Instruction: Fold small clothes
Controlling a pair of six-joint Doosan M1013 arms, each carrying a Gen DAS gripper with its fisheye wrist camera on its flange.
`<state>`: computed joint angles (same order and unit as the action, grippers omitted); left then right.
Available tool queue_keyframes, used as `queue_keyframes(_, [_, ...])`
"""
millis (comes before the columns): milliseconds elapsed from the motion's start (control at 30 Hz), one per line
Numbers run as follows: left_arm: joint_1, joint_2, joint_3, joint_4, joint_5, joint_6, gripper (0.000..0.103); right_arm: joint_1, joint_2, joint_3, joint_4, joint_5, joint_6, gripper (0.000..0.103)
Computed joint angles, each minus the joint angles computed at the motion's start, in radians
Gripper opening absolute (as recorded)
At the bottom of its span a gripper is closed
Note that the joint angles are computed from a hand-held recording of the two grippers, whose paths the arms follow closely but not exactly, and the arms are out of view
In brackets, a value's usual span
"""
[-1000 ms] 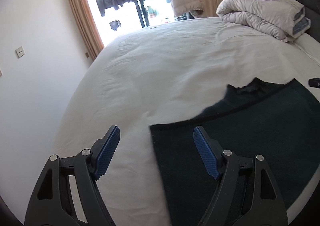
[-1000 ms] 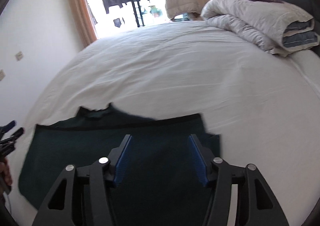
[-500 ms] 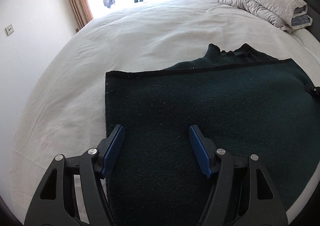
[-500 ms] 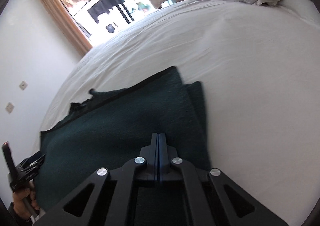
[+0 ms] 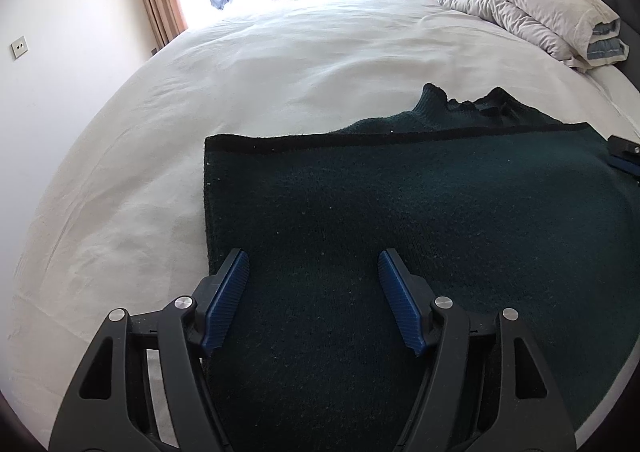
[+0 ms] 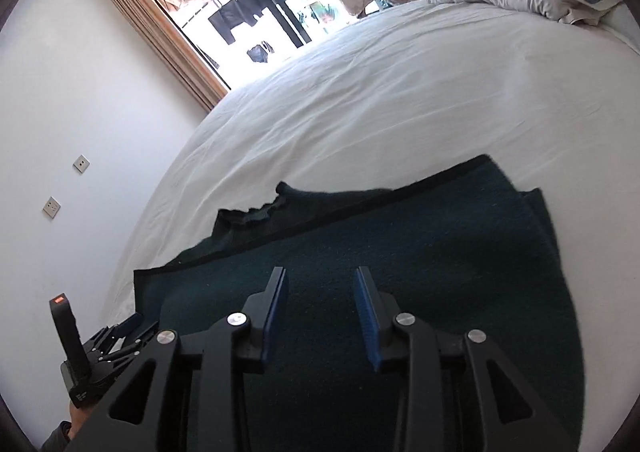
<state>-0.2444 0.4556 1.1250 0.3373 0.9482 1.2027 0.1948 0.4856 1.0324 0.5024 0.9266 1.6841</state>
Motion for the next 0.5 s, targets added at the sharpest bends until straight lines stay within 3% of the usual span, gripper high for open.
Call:
queue_keyframes(133, [0.003, -0.005, 0.008, -0.005, -0.007, 0.002, 0.067, -0.026, 0.013, 0.016, 0.024, -0.011, 0.065, 0.000])
queue_keyframes(267, [0.005, -0.011, 0.021, -0.005, -0.022, 0.000, 0.067, -0.047, 0.001, 0.036, -0.081, -0.039, 0.186, 0.000])
queue_keyframes(367, [0.005, -0.013, 0.027, -0.003, -0.029, -0.004, 0.067, -0.039, -0.030, 0.058, -0.279, -0.063, 0.380, 0.001])
queue_keyframes(400, [0.006, -0.013, 0.028, -0.002, -0.030, -0.004, 0.067, -0.039, -0.044, 0.072, -0.281, -0.072, 0.398, 0.003])
queue_keyframes(433, [0.005, -0.013, 0.028, -0.001, -0.031, -0.005, 0.067, -0.039, -0.064, 0.096, -0.230, -0.097, 0.363, 0.012])
queue_keyframes(467, [0.006, -0.013, 0.028, -0.002, -0.032, -0.004, 0.067, -0.038, -0.087, 0.130, -0.143, -0.135, 0.285, 0.023])
queue_keyframes(500, [0.006, -0.013, 0.029, -0.002, -0.033, -0.005, 0.067, -0.032, -0.107, 0.159, -0.044, -0.154, 0.177, 0.027])
